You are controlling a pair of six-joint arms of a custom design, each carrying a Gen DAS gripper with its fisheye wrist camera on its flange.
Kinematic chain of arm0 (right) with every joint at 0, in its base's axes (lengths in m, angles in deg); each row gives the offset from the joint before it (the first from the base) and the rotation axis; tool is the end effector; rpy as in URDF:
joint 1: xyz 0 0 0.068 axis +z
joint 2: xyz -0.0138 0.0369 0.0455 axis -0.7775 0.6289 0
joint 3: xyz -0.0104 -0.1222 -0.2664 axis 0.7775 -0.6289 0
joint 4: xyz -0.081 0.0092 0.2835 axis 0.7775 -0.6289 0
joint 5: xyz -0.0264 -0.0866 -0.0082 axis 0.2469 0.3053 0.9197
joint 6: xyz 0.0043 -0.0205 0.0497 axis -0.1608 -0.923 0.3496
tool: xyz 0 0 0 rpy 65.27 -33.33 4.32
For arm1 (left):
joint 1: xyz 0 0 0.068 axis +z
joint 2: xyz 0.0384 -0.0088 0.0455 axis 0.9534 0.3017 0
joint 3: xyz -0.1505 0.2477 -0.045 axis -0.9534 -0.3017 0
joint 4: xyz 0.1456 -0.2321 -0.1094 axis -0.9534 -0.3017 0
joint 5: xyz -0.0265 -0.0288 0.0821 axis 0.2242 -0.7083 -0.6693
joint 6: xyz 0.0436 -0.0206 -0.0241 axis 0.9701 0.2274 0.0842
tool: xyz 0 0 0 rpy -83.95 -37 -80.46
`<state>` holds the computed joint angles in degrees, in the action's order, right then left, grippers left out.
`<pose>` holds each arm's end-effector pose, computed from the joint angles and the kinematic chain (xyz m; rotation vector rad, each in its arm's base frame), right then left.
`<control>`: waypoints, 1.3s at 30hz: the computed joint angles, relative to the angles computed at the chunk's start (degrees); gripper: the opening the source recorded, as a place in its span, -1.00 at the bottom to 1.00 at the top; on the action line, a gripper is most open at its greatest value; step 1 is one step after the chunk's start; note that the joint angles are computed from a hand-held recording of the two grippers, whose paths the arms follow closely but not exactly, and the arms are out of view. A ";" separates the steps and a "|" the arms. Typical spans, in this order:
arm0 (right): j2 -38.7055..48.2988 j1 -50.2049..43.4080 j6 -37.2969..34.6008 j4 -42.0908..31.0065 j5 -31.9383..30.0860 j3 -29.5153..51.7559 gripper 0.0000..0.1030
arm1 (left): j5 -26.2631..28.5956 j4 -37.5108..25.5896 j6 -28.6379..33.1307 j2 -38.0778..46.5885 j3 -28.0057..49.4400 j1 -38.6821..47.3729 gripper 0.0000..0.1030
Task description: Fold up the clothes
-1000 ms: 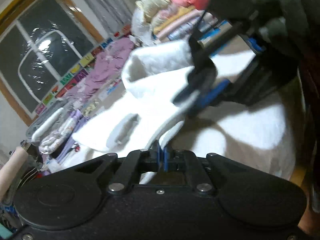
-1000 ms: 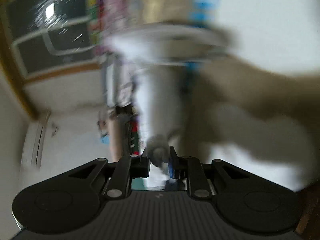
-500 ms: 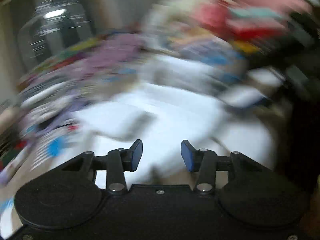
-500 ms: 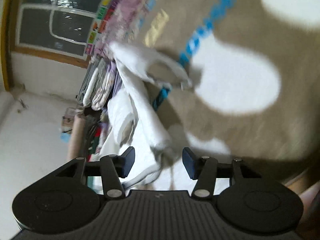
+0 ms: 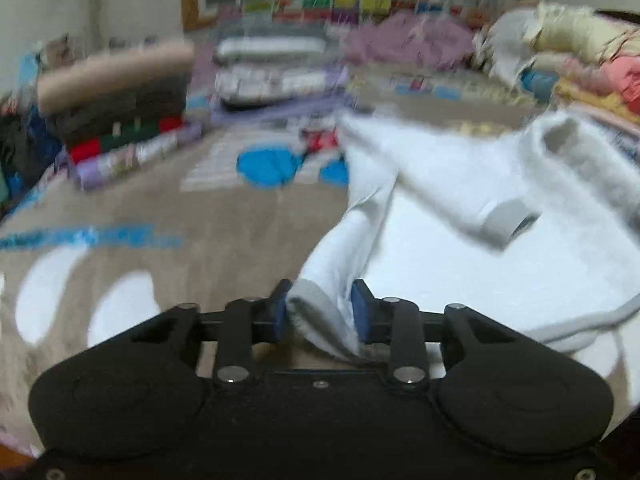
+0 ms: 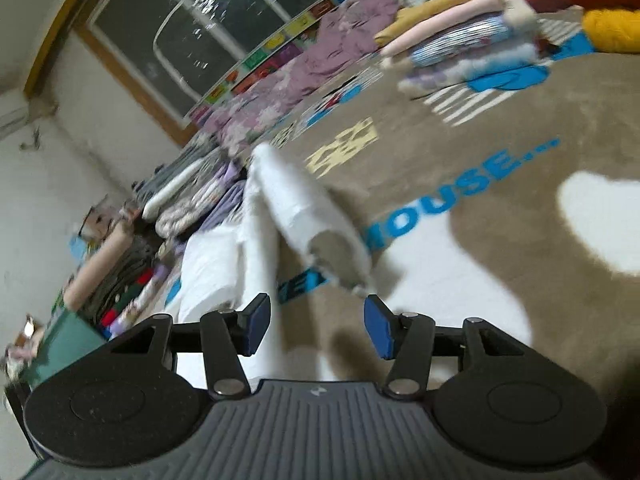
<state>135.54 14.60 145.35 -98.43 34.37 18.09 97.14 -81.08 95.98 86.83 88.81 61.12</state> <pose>0.1211 0.1916 0.2050 0.9374 1.7871 0.4241 0.3134 -0.0713 0.2358 0.6442 2.0019 -0.1959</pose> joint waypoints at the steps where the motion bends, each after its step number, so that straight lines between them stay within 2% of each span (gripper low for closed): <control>1: -0.29 0.04 0.99 -0.42 0.93 -0.45 0.04 | -1.69 3.54 1.54 -2.29 -2.21 -1.01 0.18; 2: -0.45 -0.08 1.50 -0.82 1.71 -0.76 0.04 | -2.82 6.13 4.17 -3.69 -3.66 -2.21 0.18; 4: -0.97 -1.01 0.69 0.47 1.86 -1.88 0.04 | -2.11 7.39 10.12 -4.51 -4.12 -4.48 0.18; 7: -2.02 -3.17 -2.97 5.58 0.62 -4.26 0.04 | -1.24 5.92 15.81 -5.70 -5.36 -9.06 0.18; 8: -2.28 -3.90 -4.52 7.78 -0.04 -5.02 0.04 | -0.78 3.44 15.68 -5.24 -4.63 -10.53 0.18; 11: -3.18 -5.67 -8.30 15.34 -1.93 -7.59 0.04 | 4.91 -4.17 7.05 -1.10 0.26 -10.50 0.18; 15: -3.64 -7.02 -10.90 22.75 -3.63 -10.16 0.04 | 14.17 -11.54 -12.94 6.31 8.39 -6.85 0.15; 18: -4.02 -7.09 -11.81 25.51 -3.62 -11.27 0.05 | 19.78 -11.93 -27.16 10.69 11.62 -4.65 0.15; 20: -4.16 -7.42 -11.95 26.97 -3.91 -11.99 0.05 | 21.54 -9.53 -36.40 13.16 12.70 -4.95 0.15; 21: -4.22 -7.65 -11.94 27.52 -4.12 -12.30 0.05 | 21.46 -8.90 -38.44 13.85 13.19 -5.26 0.15; 22: -4.27 -7.86 -11.79 27.81 -4.31 -12.54 0.05 | 21.23 -8.44 -39.92 14.48 13.74 -5.59 0.10; 23: -4.32 -8.06 -11.63 28.10 -4.50 -12.78 0.05 | 21.00 -8.00 -41.39 15.11 14.31 -5.92 -0.05; 24: -4.28 -8.25 -11.58 28.30 -4.65 -12.91 0.05 | 20.77 -7.57 -42.86 15.74 14.88 -6.24 -0.26; 25: -4.09 -8.37 -11.70 28.33 -4.74 -12.87 0.05 | 20.54 -7.16 -44.32 16.38 15.47 -6.56 -0.69; 26: -3.86 -8.55 -11.88 28.59 -4.88 -12.86 0.05 | 19.34 -8.16 -43.85 16.35 16.16 -6.80 -0.83; 33: -3.26 -8.32 -10.89 28.79 -4.68 -13.16 0.02 | 24.66 -6.45 -42.12 13.68 16.85 0.41 -0.91; 39: -2.06 -7.94 -10.24 28.09 -4.14 -12.57 0.02 | 27.16 -4.71 -43.10 16.45 22.69 7.55 -0.92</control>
